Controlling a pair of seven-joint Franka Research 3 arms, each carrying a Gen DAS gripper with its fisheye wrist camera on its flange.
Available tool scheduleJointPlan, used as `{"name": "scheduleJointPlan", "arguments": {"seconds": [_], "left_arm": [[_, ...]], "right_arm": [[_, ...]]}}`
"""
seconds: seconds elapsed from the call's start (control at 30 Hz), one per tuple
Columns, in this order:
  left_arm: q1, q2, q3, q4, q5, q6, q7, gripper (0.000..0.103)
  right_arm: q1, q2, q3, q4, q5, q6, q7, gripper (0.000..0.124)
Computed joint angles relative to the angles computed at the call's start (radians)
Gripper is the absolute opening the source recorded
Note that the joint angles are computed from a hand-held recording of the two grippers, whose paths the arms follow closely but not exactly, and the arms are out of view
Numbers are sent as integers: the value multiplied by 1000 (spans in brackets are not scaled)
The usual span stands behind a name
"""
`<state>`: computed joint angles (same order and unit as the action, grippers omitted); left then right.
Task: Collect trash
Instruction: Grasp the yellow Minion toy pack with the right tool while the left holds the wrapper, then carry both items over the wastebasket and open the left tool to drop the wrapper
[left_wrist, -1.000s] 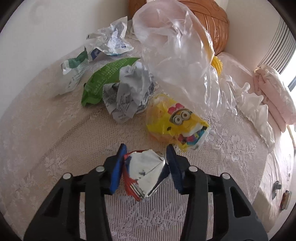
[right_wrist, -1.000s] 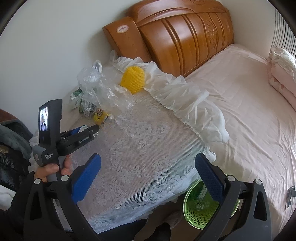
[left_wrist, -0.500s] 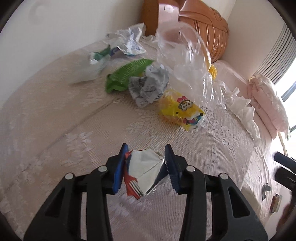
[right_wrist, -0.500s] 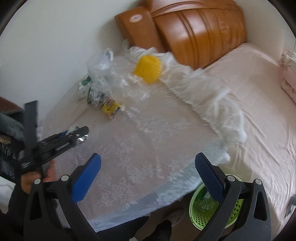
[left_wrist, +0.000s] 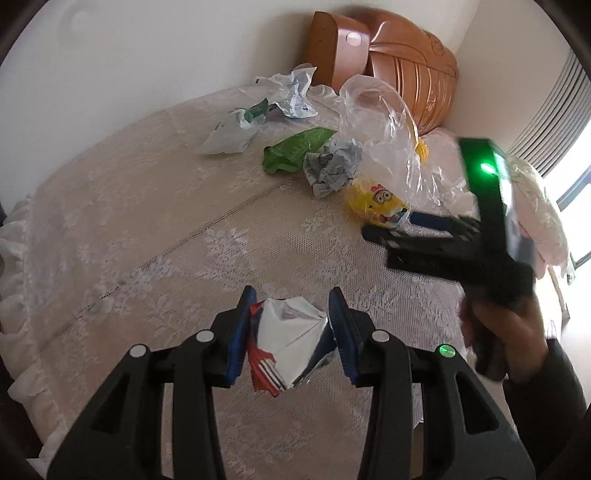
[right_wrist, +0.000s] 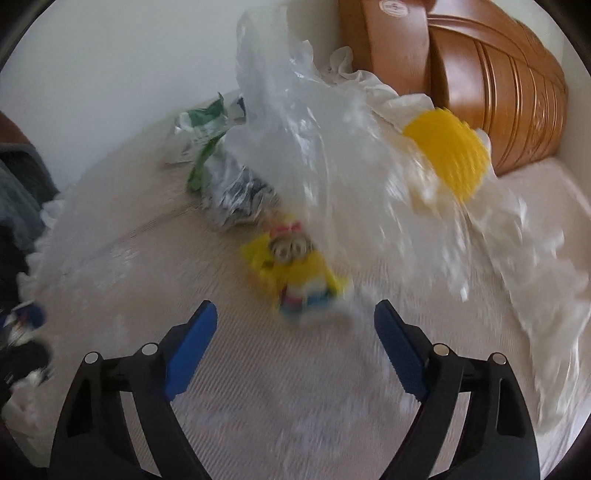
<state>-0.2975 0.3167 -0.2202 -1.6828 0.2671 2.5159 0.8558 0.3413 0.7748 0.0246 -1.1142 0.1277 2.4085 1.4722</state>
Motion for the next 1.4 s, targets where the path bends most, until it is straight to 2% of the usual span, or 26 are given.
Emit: {"name": "scheduleJointPlan", "arguments": {"seconds": [0.1, 0.17, 0.2, 0.33, 0.5, 0.7, 0.8, 0.83, 0.9, 1.0, 1.13, 1.2, 1.3, 1.4], "left_arm": [[10, -12, -3, -20, -10, 12, 21, 40], [18, -16, -6, -28, -25, 21, 36, 40], [23, -18, -7, -32, -33, 25, 43, 40], [27, -20, -5, -34, -37, 38, 58, 40], [25, -33, -4, -43, -35, 44, 60, 40], [13, -57, -15, -62, -38, 39, 61, 40], [1, -54, -28, -49, -45, 31, 77, 40], [-5, -49, -32, -39, -45, 28, 85, 40], [-19, -33, -43, -11, -48, 22, 108, 40], [-45, 10, -67, 56, -64, 11, 165, 40], [-95, 102, -99, 194, -85, -22, 266, 40], [-122, 153, -116, 271, -102, -44, 323, 40], [-180, 249, -133, 419, -120, -96, 407, 40], [-245, 354, -144, 589, -140, -164, 494, 40]], "right_arm": [[25, 70, -27, 119, -43, -45, 22, 73], [31, 89, -32, 154, -57, -62, 30, 59], [32, 101, -31, 175, -59, -72, 33, 56], [16, 72, -3, 139, -28, -83, 27, 38], [-16, -73, 40, -96, 62, -4, 14, 35], [-71, -308, 90, -449, 221, 140, -51, 34], [-65, -422, 74, -596, 298, 196, -73, 34], [-92, -442, 93, -619, 308, 209, -78, 34], [-98, -513, 79, -707, 333, 241, -82, 34], [-100, -664, 43, -885, 325, 302, -30, 34], [-128, -824, 2, -1078, 250, 361, 92, 35], [-164, -911, -2, -1177, 176, 382, 186, 34], [-266, -1062, 20, -1333, 33, 385, 360, 35], [-350, -1174, 44, -1439, -32, 371, 469, 35]]}}
